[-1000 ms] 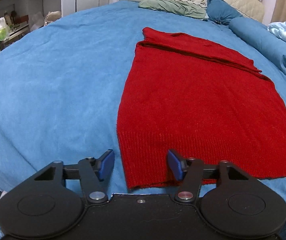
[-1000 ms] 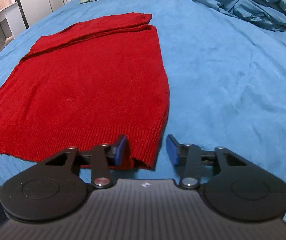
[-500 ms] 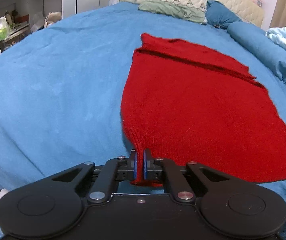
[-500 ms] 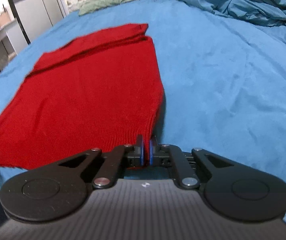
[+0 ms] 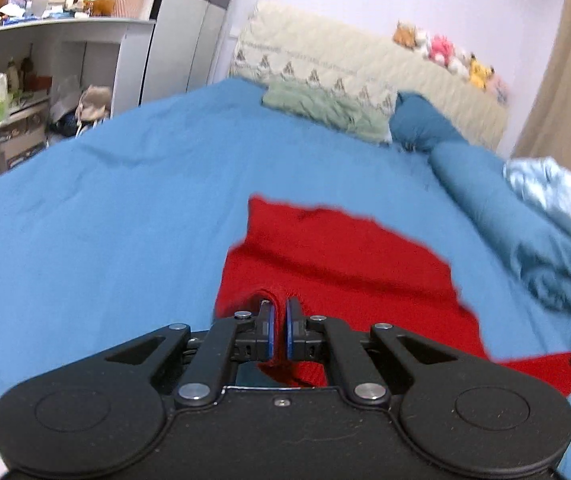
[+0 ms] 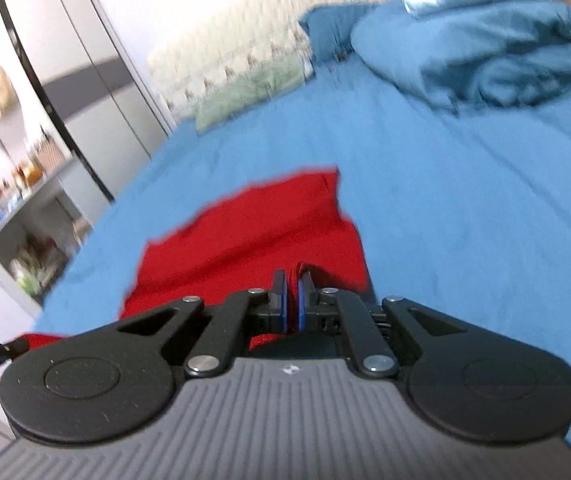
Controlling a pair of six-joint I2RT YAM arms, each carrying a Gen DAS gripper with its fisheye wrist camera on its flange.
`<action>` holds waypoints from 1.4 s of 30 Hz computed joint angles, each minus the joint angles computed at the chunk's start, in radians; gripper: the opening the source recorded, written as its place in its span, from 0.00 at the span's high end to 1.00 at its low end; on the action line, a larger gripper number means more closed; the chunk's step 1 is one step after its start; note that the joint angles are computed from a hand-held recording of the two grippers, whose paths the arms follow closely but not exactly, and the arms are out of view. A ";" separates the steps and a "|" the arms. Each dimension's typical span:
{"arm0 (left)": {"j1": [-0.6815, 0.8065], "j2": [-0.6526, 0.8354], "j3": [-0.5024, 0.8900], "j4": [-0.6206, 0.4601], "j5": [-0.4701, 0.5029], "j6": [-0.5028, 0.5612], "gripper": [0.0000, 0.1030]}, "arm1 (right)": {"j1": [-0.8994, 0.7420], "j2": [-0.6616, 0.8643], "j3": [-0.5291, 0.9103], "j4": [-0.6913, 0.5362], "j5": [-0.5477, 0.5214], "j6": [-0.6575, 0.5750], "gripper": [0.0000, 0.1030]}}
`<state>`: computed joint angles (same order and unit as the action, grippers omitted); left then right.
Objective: Fold small clothes
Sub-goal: 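Fold the hem up toward the collar with both grippers and release, then withdraw both open grippers from the folded sweater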
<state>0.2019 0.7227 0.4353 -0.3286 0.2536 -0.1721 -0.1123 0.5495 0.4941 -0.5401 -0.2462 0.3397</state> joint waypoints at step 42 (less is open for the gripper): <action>-0.215 1.463 0.650 0.727 -0.212 0.176 0.02 | 0.199 1.871 0.930 0.865 0.153 -0.180 0.01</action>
